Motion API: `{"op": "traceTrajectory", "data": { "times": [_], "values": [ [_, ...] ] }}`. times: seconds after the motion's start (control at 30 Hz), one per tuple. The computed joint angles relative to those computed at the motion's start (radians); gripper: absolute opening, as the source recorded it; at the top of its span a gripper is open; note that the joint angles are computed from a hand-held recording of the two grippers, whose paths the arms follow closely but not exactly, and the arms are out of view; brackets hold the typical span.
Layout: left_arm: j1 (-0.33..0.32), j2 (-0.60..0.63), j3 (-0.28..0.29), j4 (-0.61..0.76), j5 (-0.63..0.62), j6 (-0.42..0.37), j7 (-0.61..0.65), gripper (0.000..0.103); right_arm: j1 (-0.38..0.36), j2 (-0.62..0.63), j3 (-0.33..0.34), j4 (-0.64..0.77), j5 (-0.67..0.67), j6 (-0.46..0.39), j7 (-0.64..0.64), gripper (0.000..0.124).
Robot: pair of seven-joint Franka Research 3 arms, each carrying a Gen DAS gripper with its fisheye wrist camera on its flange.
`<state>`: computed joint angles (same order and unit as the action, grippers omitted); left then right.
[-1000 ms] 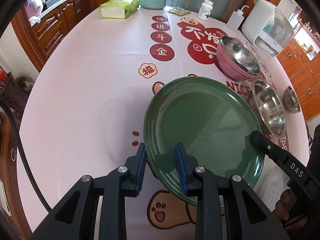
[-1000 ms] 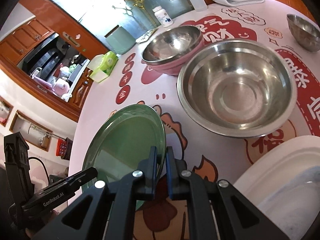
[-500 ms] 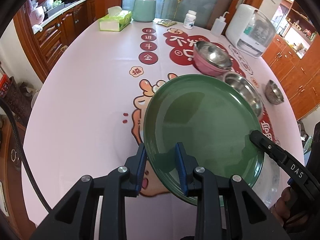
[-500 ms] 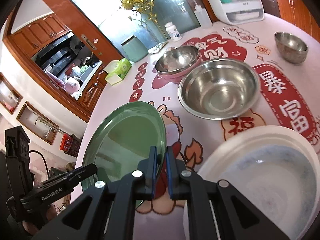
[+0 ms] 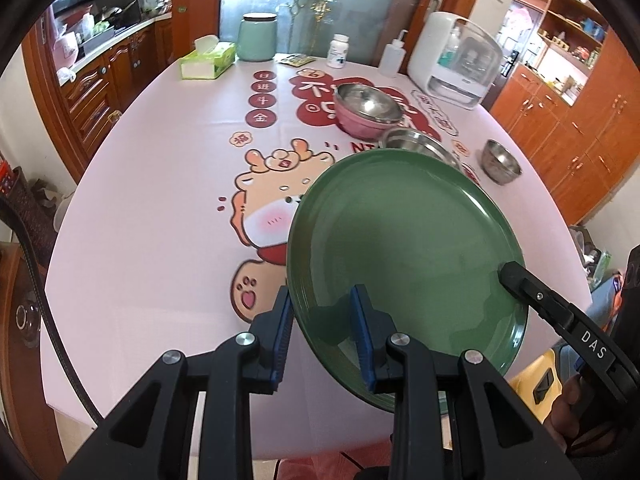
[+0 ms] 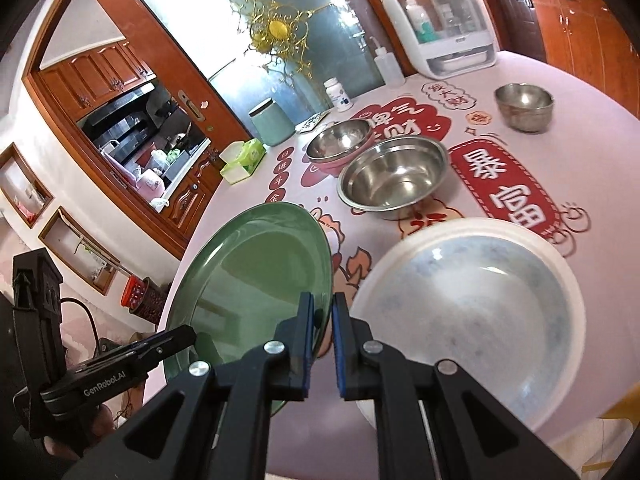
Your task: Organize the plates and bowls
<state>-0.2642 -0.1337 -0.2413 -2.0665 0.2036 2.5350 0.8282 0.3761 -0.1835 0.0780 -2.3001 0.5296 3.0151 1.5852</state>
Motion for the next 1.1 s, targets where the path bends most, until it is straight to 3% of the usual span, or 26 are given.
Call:
{"op": "traceTrajectory", "data": {
  "times": [0.3, 0.57, 0.73, 1.1],
  "values": [
    [-0.031, -0.025, -0.019, -0.022, -0.005, 0.004, 0.015, 0.027, -0.045, -0.105, 0.028, -0.116, -0.080, 0.011, 0.094, 0.009],
    [-0.056, 0.025, -0.022, 0.021, -0.051, -0.010, 0.075, 0.027, -0.087, -0.151, 0.027, -0.163, -0.146, -0.022, 0.165, 0.009],
    [-0.066, 0.078, -0.035, 0.076, -0.039, -0.028, 0.066, 0.027, -0.085, -0.154, -0.013, -0.157, -0.146, -0.063, 0.134, 0.009],
    [-0.112, 0.232, -0.051, 0.263, 0.034, -0.118, -0.063, 0.027, -0.117, -0.111, -0.103, -0.054, -0.068, -0.267, -0.078, 0.010]
  ]
}}
